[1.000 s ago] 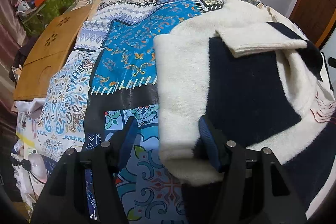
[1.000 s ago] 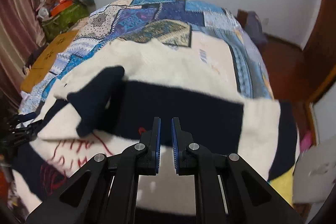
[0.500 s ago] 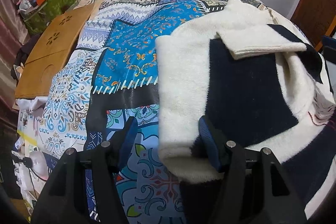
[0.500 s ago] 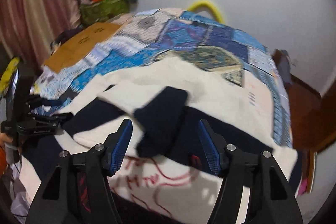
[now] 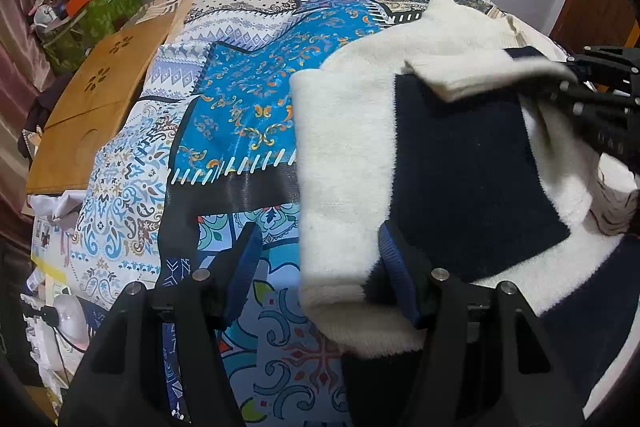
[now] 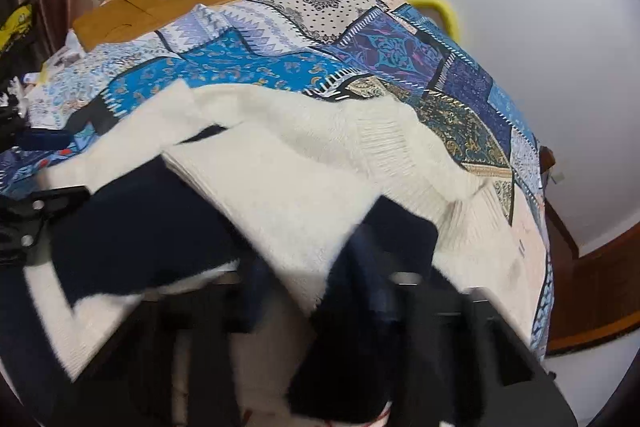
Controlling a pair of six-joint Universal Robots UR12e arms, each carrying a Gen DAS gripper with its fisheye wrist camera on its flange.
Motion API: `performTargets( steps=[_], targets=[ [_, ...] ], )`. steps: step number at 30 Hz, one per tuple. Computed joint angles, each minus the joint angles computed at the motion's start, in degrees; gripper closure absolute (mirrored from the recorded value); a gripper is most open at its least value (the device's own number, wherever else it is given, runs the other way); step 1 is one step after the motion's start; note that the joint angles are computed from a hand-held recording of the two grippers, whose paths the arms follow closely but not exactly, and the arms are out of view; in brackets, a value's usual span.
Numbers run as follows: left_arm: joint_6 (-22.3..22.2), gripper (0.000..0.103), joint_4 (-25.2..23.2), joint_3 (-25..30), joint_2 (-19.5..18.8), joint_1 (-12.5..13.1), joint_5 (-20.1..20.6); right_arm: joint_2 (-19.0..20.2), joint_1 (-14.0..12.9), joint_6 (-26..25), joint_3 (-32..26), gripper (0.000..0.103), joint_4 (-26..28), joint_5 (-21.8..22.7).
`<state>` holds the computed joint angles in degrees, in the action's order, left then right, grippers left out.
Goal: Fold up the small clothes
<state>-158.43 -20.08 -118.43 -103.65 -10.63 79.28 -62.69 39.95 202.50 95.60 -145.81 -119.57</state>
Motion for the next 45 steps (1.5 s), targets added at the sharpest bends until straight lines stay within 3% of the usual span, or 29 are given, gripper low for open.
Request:
performTargets(
  steps=[9, 17, 25, 32, 37, 39, 43, 45],
  targets=[
    [0.2, 0.042, 0.6, -0.2, 0.0, -0.1, 0.5, -6.0, 0.5, 8.6, 7.5, 0.095, -8.9, -4.6],
    [-0.5, 0.037, 1.0, -0.1, -0.1, -0.4, 1.9, -12.9, 0.4, 20.8, 15.6, 0.095, -9.2, -8.1],
    [-1.4, 0.036, 0.5, 0.2, -0.1, -1.0, 3.8, -16.2, 0.3, 28.5, 21.3, 0.094, -9.5, -6.0],
    [-2.3, 0.036, -5.2, 2.1, 1.0, -0.3, 2.6, -19.0, 1.3, 36.2, 25.3, 0.085, -8.5, -6.7],
    [-1.6, 0.036, -3.5, 3.0, 1.4, -1.0, 3.1, -21.3, 1.9, 39.4, 26.5, 0.084, -3.5, -9.5],
    [-1.2, 0.036, -3.2, 3.8, 1.1, -1.5, 3.0, -22.0, 1.7, 39.9, 27.3, 0.082, -4.0, -9.7],
    [-2.0, 0.036, -5.1, 6.3, -0.3, -2.7, 2.5, -22.2, 0.6, 37.1, 28.5, 0.061, -8.1, -7.6],
    [-2.8, 0.036, -6.5, 7.4, -1.2, -3.3, 2.2, -21.3, 0.0, 34.1, 28.3, 0.057, -10.1, -6.4]
  ],
)
